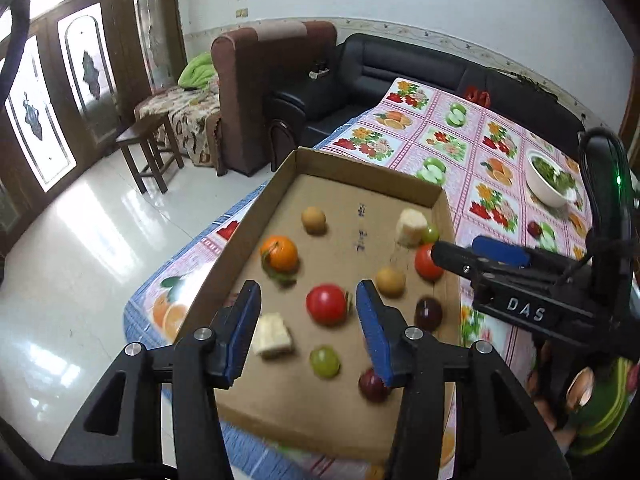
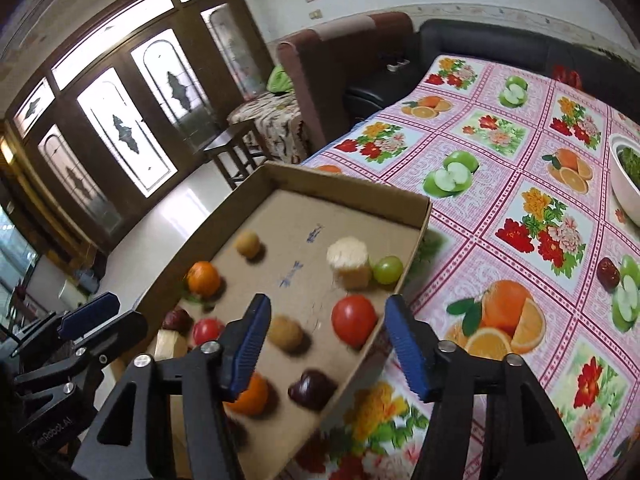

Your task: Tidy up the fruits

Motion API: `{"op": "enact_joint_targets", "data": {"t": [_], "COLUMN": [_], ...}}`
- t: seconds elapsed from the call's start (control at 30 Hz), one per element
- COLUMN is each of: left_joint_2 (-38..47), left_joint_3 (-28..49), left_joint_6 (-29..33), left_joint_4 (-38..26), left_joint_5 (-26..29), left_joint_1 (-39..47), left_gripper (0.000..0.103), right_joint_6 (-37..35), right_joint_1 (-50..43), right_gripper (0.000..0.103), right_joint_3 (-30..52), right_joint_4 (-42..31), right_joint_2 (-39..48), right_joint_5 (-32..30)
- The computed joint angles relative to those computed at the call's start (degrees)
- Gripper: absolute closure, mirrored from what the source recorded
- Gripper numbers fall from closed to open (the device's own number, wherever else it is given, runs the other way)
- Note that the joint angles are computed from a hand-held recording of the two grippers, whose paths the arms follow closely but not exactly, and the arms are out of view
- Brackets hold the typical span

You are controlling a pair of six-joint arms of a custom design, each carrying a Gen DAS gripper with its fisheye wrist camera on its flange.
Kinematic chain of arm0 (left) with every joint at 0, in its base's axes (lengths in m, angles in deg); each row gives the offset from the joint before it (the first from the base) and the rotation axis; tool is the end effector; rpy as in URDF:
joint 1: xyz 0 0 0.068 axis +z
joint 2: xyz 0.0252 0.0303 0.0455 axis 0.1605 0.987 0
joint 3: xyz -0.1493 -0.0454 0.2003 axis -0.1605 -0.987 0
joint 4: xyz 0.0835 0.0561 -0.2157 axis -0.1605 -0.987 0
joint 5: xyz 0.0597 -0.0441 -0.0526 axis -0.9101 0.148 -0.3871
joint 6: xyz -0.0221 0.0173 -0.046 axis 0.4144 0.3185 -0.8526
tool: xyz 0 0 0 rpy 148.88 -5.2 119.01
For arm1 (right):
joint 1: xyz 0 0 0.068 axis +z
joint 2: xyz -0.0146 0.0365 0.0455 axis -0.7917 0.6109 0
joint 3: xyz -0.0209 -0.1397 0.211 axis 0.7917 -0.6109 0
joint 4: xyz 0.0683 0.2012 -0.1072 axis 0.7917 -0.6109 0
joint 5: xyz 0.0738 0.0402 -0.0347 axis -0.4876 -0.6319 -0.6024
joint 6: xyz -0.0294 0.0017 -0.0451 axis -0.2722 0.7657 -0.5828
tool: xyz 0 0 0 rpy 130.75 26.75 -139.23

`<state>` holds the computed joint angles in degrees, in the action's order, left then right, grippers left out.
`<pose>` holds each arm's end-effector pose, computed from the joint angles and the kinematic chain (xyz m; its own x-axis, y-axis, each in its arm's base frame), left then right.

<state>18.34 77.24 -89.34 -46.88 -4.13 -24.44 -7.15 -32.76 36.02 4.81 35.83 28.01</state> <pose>0.2028 -0.1161 0.2122 -0.7311 -0.0759 -0.6781 -0.1157 0.9932 0.0136 0.2960 0.1152 0.1698 -0.7544 -0.1425 -0.6408 -0.3982 0.8754 0.2741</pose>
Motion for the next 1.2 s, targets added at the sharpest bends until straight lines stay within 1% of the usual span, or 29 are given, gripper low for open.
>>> {"op": "enact_joint_targets", "data": {"t": [0.03,0.1,0.2,0.23,0.3,0.33,0.37,0.43,0.47,0.6,0.7,0.9,1.07,1.2], "left_joint_2": [-1.5,-4.4,-7.6,-8.5,-10.5,-11.6,-12.6,-14.7,-15.7,-17.4,-17.6,-17.0,-16.7,-16.2], "left_joint_3": [-1.2,-3.5,-6.1,-6.8,-8.5,-9.3,-9.9,-11.3,-11.9,-12.6,-12.7,-13.0,-13.8,-14.3], "left_joint_6": [-0.7,-1.8,-2.5,-3.1,-4.9,-5.6,-6.6,-9.1,-9.9,-13.5,-15.7,-21.1,-23.7,-24.9], "left_joint_4": [-0.6,-1.2,-3.0,-3.6,-5.1,-6.0,-7.0,-8.9,-9.7,-13.8,-15.7,-19.0,-20.1,-20.5], "left_joint_5": [-1.0,-1.7,-1.7,-2.3,-4.1,-4.8,-5.8,-7.4,-7.7,-9.0,-9.8,-11.3,-11.2,-10.5], "left_joint_1": [-1.1,-2.3,-3.8,-4.5,-6.5,-7.5,-8.7,-10.9,-11.7,-15.4,-18.1,-24.7,-27.7,-28.9], "left_gripper": [0.051,0.051,0.046,0.046,0.044,0.039,0.037,0.036,0.036,0.036,0.036,0.036,0.036,0.036], "right_joint_6": [-1.3,-3.8,-9.5,-11.0,-14.4,-15.9,-16.8,-19.4,-20.0,-22.0,-22.4,-25.6,-28.7,-29.7], "right_joint_1": [0.1,0.5,2.8,3.6,5.8,6.7,7.3,8.3,8.2,6.6,6.1,7.9,8.5,10.1], "right_gripper": [0.04,0.035,0.029,0.028,0.022,0.021,0.021,0.021,0.021,0.019,0.019,0.019,0.019,0.019], "right_joint_3": [-1.7,-4.2,-8.8,-10.2,-13.9,-15.6,-16.7,-19.5,-20.0,-23.2,-23.4,-23.7,-24.7,-25.7], "right_joint_4": [0.4,0.2,-0.1,0.1,0.9,1.4,1.8,2.3,2.7,3.2,1.9,-1.8,-4.7,-5.8], "right_joint_2": [-1.6,-4.4,-10.2,-11.8,-16.0,-17.8,-18.7,-21.2,-21.3,-23.8,-24.1,-24.6,-25.7,-26.5], "right_joint_5": [-0.3,-0.3,1.1,1.7,3.6,4.3,4.6,4.1,3.5,-3.3,-5.1,-2.7,-3.7,-2.5]}}
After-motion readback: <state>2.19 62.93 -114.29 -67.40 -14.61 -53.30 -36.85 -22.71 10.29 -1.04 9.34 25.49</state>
